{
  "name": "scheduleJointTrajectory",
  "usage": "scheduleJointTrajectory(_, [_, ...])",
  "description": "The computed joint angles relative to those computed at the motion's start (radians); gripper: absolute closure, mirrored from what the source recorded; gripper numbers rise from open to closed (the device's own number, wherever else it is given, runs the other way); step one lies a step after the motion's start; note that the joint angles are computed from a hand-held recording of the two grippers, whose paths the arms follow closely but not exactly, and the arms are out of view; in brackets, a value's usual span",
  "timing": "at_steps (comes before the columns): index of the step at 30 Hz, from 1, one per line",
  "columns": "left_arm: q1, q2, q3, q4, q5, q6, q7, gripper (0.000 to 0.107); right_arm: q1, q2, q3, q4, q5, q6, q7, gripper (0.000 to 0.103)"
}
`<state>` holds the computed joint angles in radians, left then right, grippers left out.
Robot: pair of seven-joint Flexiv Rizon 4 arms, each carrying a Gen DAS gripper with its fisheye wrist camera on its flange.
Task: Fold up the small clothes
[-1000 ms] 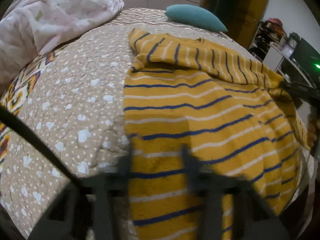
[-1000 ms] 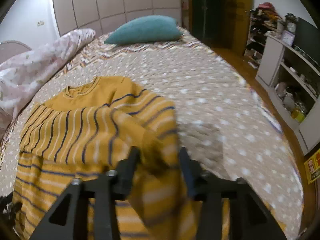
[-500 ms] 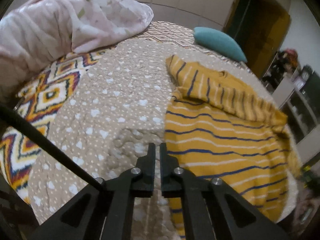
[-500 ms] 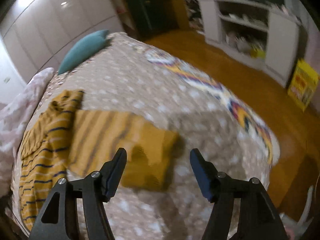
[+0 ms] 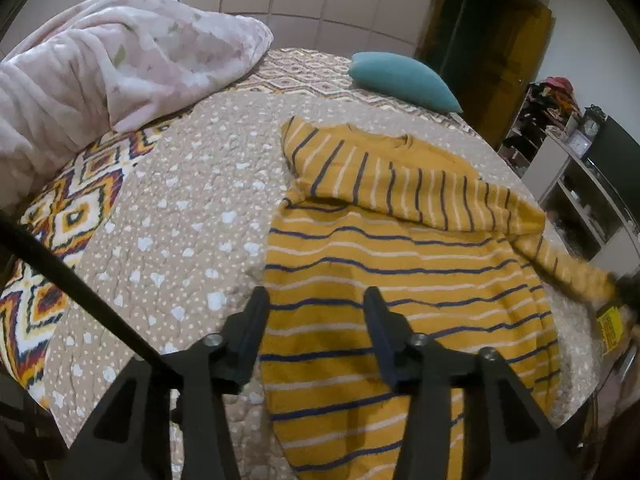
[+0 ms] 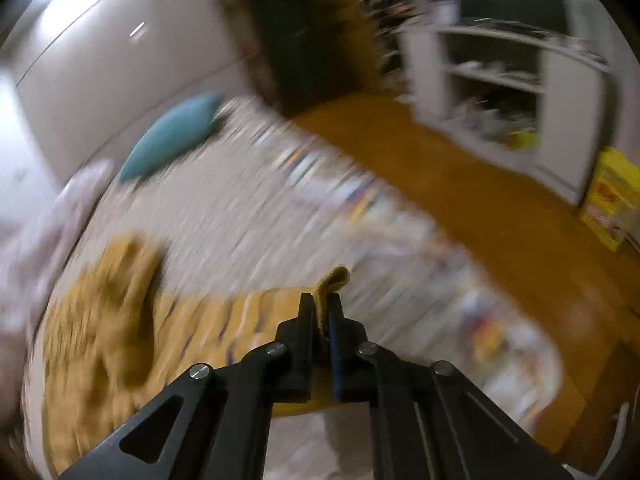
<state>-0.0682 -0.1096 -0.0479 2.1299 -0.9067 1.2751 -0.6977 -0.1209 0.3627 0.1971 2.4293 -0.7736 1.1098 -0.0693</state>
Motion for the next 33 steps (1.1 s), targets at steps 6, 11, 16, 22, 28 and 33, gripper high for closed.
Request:
scheduleJointTrajectory(6, [0.008,0.000,0.006,0.006,-0.029,-0.007,-0.003,0.058,-0.087,-0.001,-0.053,-0.136,-0.058,-0.175,0.008,0.096])
scheduleJointTrajectory(11, [0.016,0.007,0.007,0.014,-0.090,-0.008,0.033,0.057,-0.001,-0.118,-0.029,-0.297,-0.112,-0.201,-0.039,0.096])
scheduleJointTrajectory(16, [0.003,0.019,0.004,0.033,-0.179,0.034,0.119,0.052,0.174,-0.343,-0.034,-0.503,-0.064,-0.052,-0.164,0.096])
scheduleJointTrajectory(22, [-0.005,0.025,0.014,0.050,-0.271,0.067,0.216,0.049,0.400,-0.710,0.003,-0.870,0.167,0.006,-0.473,0.096])
scheduleJointTrajectory(28, [0.009,0.027,0.030,0.053,-0.359,0.024,0.265,0.049,0.540,-1.048,0.064,-1.302,0.329,-0.155,-0.708,0.096])
scheduleJointTrajectory(33, [0.021,0.017,0.040,0.051,-0.403,-0.003,0.298,0.048,0.617,-1.220,0.040,-1.518,0.407,-0.282,-0.789,0.096])
